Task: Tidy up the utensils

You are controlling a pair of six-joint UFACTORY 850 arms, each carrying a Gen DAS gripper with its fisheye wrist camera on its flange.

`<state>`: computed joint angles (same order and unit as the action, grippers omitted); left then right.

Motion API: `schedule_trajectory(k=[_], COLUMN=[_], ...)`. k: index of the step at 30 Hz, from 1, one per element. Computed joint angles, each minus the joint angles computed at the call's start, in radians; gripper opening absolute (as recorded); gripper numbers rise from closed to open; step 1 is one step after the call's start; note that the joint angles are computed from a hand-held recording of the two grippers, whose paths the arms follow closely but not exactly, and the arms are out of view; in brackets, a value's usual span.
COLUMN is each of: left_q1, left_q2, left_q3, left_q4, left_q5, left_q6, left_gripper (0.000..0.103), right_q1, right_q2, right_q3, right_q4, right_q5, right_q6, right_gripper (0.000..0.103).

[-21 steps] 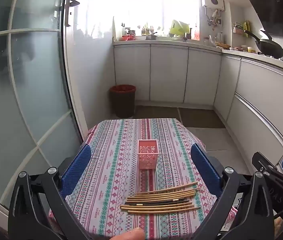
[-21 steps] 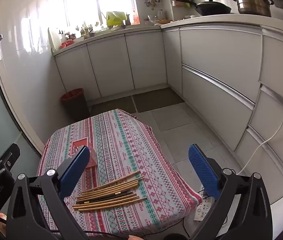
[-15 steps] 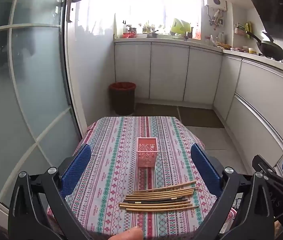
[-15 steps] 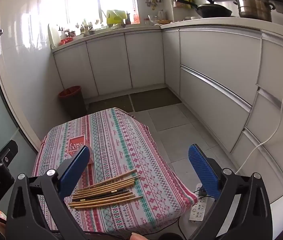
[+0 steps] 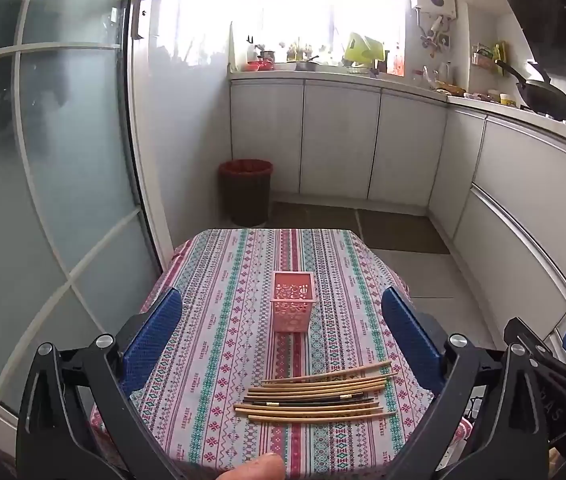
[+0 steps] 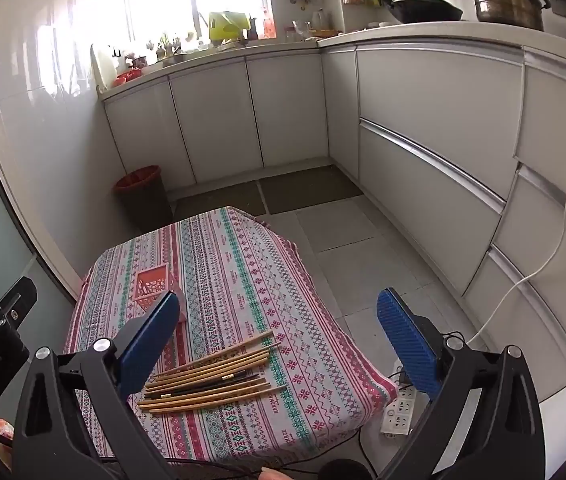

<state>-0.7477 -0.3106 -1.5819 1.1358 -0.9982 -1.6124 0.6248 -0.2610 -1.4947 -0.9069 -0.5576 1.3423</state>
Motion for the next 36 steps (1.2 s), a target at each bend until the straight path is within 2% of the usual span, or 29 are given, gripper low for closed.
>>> schedule_trajectory(k=[36], left_q1=[0.002], left_q2=[-0.004], left_q3=[-0.007], left_q4=[-0.008], left_q5=[0.001], left_q6=[0.015], left_gripper=[0.096], right_q1=[-0.012], right_q2=[0.003], right_q3=[0.013], right_q4=[0.042], right_q5=[0.021], right_q6=[-0.01], right_gripper=[0.096])
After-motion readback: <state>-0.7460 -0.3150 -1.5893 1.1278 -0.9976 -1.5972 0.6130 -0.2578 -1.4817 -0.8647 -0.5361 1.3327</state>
